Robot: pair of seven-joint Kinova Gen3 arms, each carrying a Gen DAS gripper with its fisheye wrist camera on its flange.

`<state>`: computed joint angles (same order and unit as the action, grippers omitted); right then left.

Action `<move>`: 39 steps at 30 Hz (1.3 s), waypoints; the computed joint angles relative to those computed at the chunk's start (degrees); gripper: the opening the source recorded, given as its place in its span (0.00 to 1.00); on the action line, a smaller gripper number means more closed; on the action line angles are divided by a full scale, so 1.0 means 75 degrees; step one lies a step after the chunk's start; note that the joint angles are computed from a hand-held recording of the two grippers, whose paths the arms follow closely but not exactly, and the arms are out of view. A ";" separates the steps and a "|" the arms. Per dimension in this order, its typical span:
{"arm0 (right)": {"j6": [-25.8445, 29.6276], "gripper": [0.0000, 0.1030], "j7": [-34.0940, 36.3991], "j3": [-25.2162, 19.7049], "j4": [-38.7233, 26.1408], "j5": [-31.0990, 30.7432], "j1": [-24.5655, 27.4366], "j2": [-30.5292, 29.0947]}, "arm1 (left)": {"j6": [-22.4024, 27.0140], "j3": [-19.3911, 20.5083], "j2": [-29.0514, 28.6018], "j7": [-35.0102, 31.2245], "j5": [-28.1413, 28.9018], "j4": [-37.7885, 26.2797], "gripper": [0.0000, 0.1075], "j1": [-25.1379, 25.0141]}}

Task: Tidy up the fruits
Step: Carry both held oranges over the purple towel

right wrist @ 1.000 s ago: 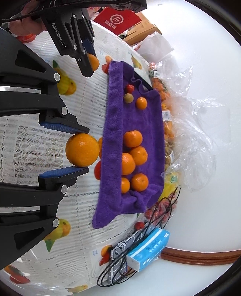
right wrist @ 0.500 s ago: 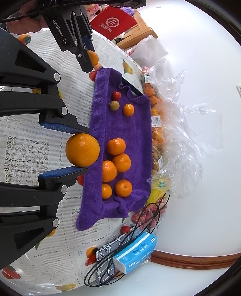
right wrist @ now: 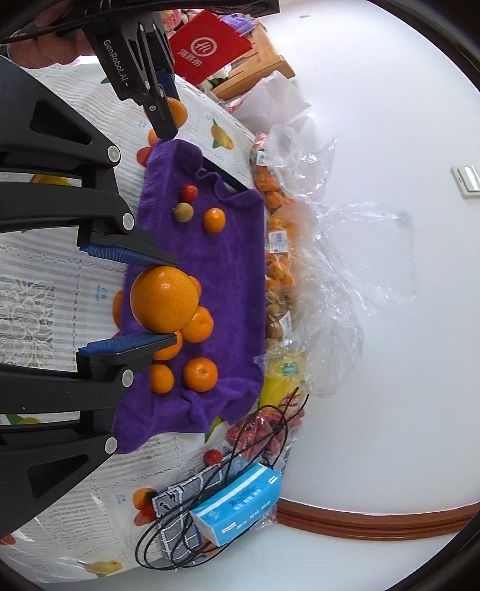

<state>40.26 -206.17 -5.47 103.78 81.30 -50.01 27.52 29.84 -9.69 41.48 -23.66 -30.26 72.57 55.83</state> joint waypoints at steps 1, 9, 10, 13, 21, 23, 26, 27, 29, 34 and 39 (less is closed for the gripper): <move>0.0003 0.34 0.0059 0.0005 -0.0056 -0.0030 0.0023 0.0004 | 0.0041 0.0011 0.0016 -0.0018 0.0009 -0.0064 0.30 -0.0029; -0.0153 0.34 0.0218 0.0185 -0.0471 0.0127 0.0231 0.0137 | 0.0169 0.0025 0.0183 -0.0122 0.0073 -0.0560 0.30 -0.0290; -0.0223 0.34 0.0194 0.0215 -0.0522 0.0163 0.0281 0.0165 | 0.0173 0.0037 0.0212 -0.0155 0.0088 -0.0626 0.30 -0.0335; -0.0378 0.34 0.0222 0.0284 -0.0681 0.0181 0.0402 0.0255 | 0.0220 0.0036 0.0342 -0.0205 0.0160 -0.0867 0.30 -0.0457; -0.0726 0.34 0.0826 0.0622 -0.1302 -0.0179 0.0579 0.0576 | 0.0234 0.0106 0.0754 -0.0501 0.0509 -0.1547 0.30 -0.0821; -0.0843 0.34 0.0827 0.0754 -0.1401 -0.0168 0.0583 0.0642 | 0.0260 0.0054 0.0858 -0.0533 0.0556 -0.1720 0.30 -0.0850; -0.1052 0.34 0.0666 0.0927 -0.1467 -0.0035 0.0602 0.0746 | 0.0356 -0.0085 0.1069 -0.0545 0.0536 -0.2024 0.30 -0.0826; -0.1127 0.34 0.0576 0.0969 -0.1470 0.0030 0.0624 0.0794 | 0.0460 -0.0143 0.1163 -0.0541 0.0507 -0.2161 0.30 -0.0798; -0.1347 0.34 0.0492 0.0994 -0.1472 0.0077 0.0740 0.0887 | 0.0625 -0.0199 0.1360 -0.0581 0.0433 -0.2412 0.30 -0.0778; -0.1717 0.34 0.0883 0.1037 -0.1604 -0.0304 0.0936 0.1150 | 0.0477 -0.0002 0.1621 -0.0757 0.0572 -0.2528 0.30 -0.0969; -0.1678 0.34 0.1799 0.1191 -0.1888 -0.1385 0.0990 0.1459 | 0.0552 0.0253 0.1813 -0.1108 0.0956 -0.2722 0.30 -0.1187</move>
<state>27.68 -192.67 3.46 89.62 70.91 -42.58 38.46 33.98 -7.80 55.08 -31.98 -23.09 52.15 46.92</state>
